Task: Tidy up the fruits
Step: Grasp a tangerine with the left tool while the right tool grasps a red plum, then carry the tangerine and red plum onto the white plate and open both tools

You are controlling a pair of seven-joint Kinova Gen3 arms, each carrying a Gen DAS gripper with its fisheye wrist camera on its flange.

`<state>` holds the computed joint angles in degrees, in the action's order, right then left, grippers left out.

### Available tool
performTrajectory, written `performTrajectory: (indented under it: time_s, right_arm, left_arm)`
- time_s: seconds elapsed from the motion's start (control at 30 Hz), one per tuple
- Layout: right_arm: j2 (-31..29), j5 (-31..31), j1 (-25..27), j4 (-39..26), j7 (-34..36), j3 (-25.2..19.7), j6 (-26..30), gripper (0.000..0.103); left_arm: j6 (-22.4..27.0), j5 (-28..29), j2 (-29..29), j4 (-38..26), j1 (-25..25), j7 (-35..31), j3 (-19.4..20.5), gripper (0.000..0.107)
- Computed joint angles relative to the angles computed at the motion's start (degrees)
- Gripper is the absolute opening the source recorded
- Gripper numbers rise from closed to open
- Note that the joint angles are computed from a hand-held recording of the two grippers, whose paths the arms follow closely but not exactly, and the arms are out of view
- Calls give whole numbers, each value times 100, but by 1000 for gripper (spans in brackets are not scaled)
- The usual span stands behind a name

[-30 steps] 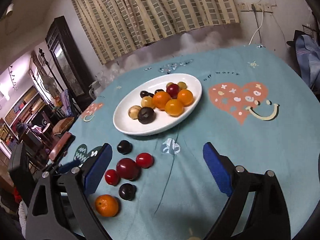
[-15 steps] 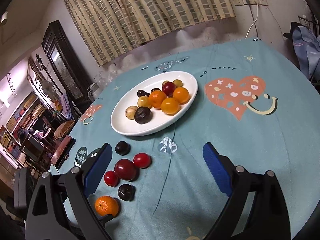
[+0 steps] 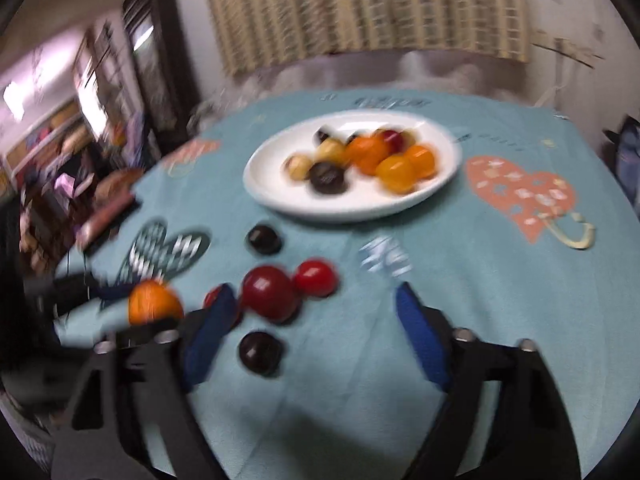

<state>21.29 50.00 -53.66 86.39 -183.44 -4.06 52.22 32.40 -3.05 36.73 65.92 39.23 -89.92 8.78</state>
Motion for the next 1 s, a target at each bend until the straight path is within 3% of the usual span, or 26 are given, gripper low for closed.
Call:
performTrajectory:
  time_s: [0.07,0.17,0.37,0.63,0.83,1.0]
  right_arm:
    - [152,-162,90,-176,274,-50,-81,67]
    - [301,-314,104,-354,441,18,-205,59]
    - [311,-581,164,-273,224,237,-662,43]
    - [217,-831,358,88,-114,451,-1605,43]
    - [111,-767,269,250,-278,570,-1765,41]
    - [-129,-122,-42,480,-910,693,-1553,40]
  left_arm:
    - [265,7,116,-243,44,266,-150,43]
    - [220,6,90,-225,11,379,-148,44]
    - [250,-81,84,-197,36,346,-113,44]
    - [717,-146,317,-596,105,385,-158,44]
    - [793,-143,370,-665,101,397,-160,44]
    - [629,-82,301,-576,39,395,-121,44]
